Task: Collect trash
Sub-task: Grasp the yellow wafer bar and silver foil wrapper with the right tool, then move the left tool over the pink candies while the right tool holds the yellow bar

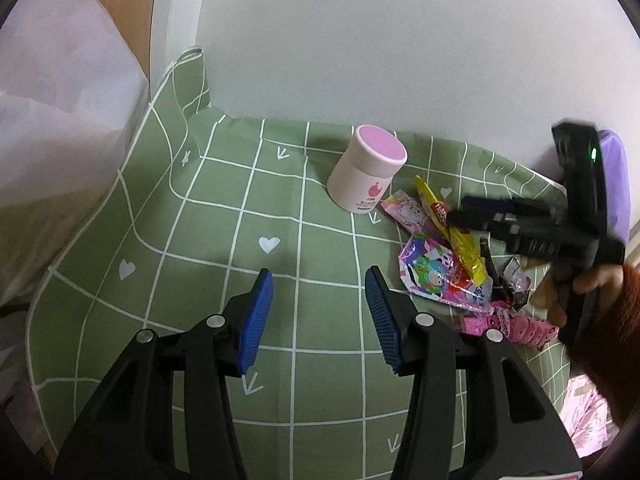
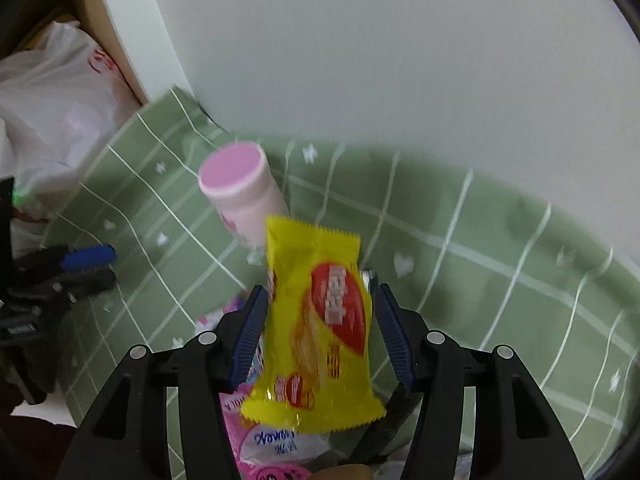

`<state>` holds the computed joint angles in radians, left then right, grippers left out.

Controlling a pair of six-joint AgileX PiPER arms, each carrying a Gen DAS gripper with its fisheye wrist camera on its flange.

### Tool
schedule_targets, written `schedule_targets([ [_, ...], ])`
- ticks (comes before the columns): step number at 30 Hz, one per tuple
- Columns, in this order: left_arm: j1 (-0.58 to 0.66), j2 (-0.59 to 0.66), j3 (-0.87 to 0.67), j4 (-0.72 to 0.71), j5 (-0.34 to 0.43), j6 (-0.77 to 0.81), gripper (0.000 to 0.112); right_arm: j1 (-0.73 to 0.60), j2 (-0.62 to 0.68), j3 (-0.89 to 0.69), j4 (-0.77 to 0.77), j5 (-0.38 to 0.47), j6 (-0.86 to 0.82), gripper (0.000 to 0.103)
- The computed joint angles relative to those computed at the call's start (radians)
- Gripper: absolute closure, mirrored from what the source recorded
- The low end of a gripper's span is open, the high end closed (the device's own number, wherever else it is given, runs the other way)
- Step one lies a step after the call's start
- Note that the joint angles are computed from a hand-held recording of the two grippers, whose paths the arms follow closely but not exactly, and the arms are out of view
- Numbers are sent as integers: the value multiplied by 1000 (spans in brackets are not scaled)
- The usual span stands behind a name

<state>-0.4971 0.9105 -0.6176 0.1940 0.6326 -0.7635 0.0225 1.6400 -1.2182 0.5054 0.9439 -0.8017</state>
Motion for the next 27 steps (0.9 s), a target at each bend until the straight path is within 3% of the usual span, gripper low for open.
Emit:
schedule_targets([
  [7, 10, 22, 7, -26, -41, 31, 66, -51, -26, 92, -25, -30, 61, 50],
  [9, 2, 31, 5, -27, -50, 34, 66, -71, -41, 94, -6, -7, 58, 62],
  [11, -13, 42, 6, -25, -65, 30, 66, -88, -79, 104, 4, 6, 52, 86],
  [12, -21, 49, 6, -23, -74, 26, 66, -87, -103, 109, -9, 1, 64, 88],
  [23, -196, 175, -36, 16, -186, -11, 66, -394, -337, 137, 65, 124, -39, 91],
  [27, -213, 280, -86, 17, -210, 39, 66, -629, -406, 184, 94, 202, -127, 91],
])
